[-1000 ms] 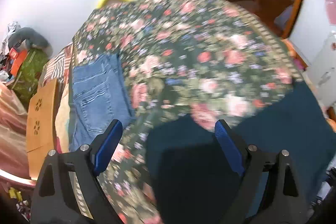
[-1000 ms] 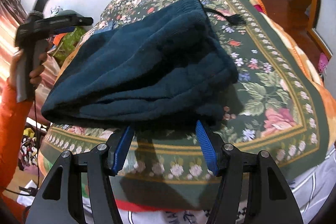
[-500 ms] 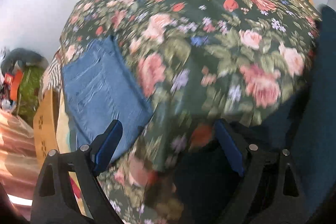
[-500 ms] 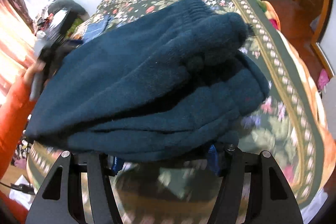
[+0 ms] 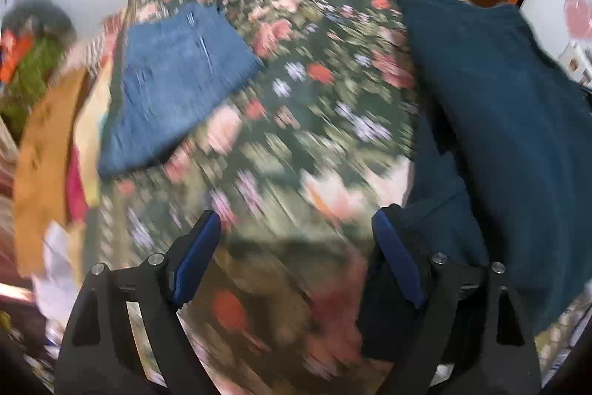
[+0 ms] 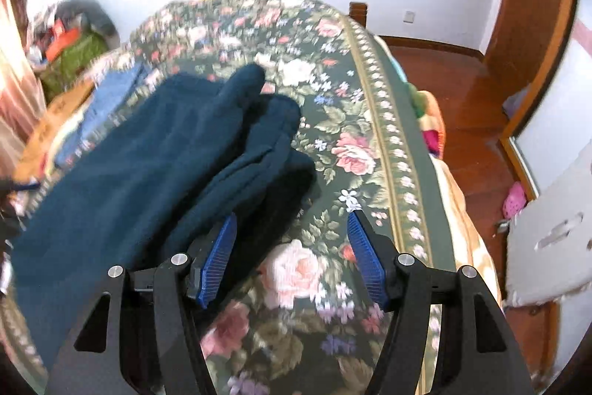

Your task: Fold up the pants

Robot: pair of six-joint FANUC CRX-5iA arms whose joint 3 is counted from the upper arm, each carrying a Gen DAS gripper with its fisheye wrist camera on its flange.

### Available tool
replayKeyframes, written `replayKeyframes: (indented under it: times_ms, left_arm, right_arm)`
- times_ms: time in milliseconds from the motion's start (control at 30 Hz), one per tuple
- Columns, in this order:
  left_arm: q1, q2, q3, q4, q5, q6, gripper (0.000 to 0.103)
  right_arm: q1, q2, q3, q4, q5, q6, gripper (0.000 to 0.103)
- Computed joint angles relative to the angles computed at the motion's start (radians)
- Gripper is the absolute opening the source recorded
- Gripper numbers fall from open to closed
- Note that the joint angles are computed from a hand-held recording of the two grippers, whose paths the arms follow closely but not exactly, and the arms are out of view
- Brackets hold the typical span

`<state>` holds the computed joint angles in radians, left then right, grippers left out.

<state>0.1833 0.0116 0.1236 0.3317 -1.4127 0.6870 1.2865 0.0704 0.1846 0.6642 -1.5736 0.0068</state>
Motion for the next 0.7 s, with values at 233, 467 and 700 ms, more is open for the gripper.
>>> replayKeyframes:
  times_ms: [233, 467, 700]
  left_arm:
    - [0.043, -0.084, -0.044, 0.026, -0.010, -0.002, 0.084]
    - [0.084, -0.099, -0.043, 0.126, -0.068, 0.004, 0.084]
    - [0.038, -0.161, -0.116, 0.007, 0.024, 0.013, 0.085]
  right_arm:
    - [0.080, 0.010, 0.053, 0.056, 0.018, 0.031, 0.060]
    - [0.098, 0.030, 0.026, -0.017, 0.133, 0.022, 0.060]
    - [0.107, -0.058, -0.126, -0.045, 0.206, -0.160, 0.056]
